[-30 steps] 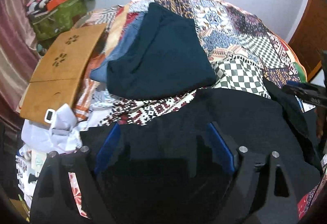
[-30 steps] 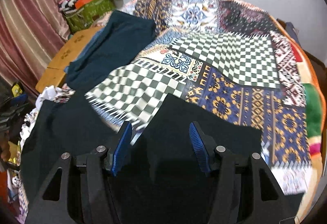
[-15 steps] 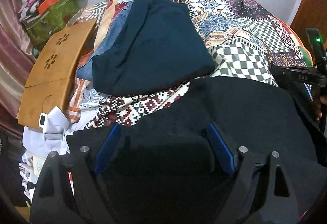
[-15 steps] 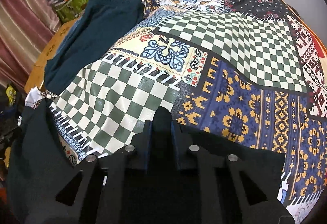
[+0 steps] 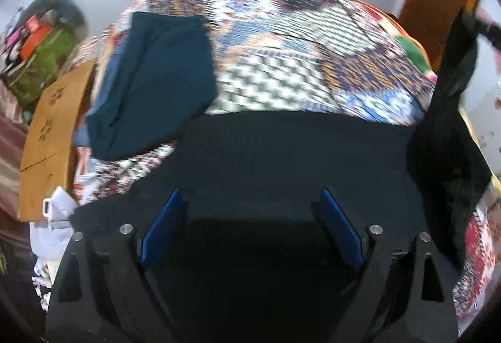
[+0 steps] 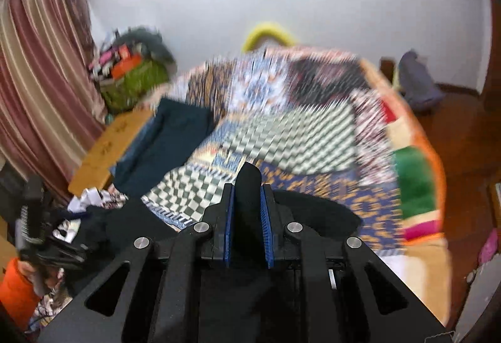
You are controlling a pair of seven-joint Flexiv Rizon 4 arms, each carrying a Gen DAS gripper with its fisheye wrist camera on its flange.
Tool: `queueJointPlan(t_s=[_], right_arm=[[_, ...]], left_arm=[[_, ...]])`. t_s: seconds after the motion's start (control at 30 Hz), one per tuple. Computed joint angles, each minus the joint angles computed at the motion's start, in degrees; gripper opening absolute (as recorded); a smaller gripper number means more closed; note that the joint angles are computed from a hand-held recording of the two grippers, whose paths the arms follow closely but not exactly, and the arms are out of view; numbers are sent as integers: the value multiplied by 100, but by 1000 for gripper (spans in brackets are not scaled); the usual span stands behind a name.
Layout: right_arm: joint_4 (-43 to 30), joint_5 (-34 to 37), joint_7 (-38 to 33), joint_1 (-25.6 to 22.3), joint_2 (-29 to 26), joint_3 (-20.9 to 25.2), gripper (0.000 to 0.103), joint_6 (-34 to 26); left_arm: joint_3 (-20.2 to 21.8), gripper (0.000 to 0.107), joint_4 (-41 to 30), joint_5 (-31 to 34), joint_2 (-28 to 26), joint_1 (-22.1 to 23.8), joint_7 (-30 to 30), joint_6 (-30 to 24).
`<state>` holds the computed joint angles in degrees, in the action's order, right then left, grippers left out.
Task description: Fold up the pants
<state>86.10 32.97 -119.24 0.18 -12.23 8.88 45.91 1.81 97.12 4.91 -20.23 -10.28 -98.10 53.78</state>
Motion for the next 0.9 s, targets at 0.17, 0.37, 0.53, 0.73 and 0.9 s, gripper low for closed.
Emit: queueJointPlan(t_s=[0.17,0.37,0.53,0.73,0.9], right_arm=[[253,343,-335,-256,576,-161,14,49],[1053,197,-332,-320,1013,-476,14,-76],[1827,-260,-56,-306,1160,-615,14,44],[2533,-730,358,-335,1370,-723,14,130],[3002,-929,767,-306,1687,-754,15,499]], left_arm=[[-134,90,-120,164,-34,-296,41,-198],[-149,91,-234,505,-86,-638,-82,-269],[-192,93,-206,435,-104,-691,-201,-222],[-230,94,-143,316,-103,-710,-256,-127],[-246,96,-112,323,-119,-742,-203,-23]])
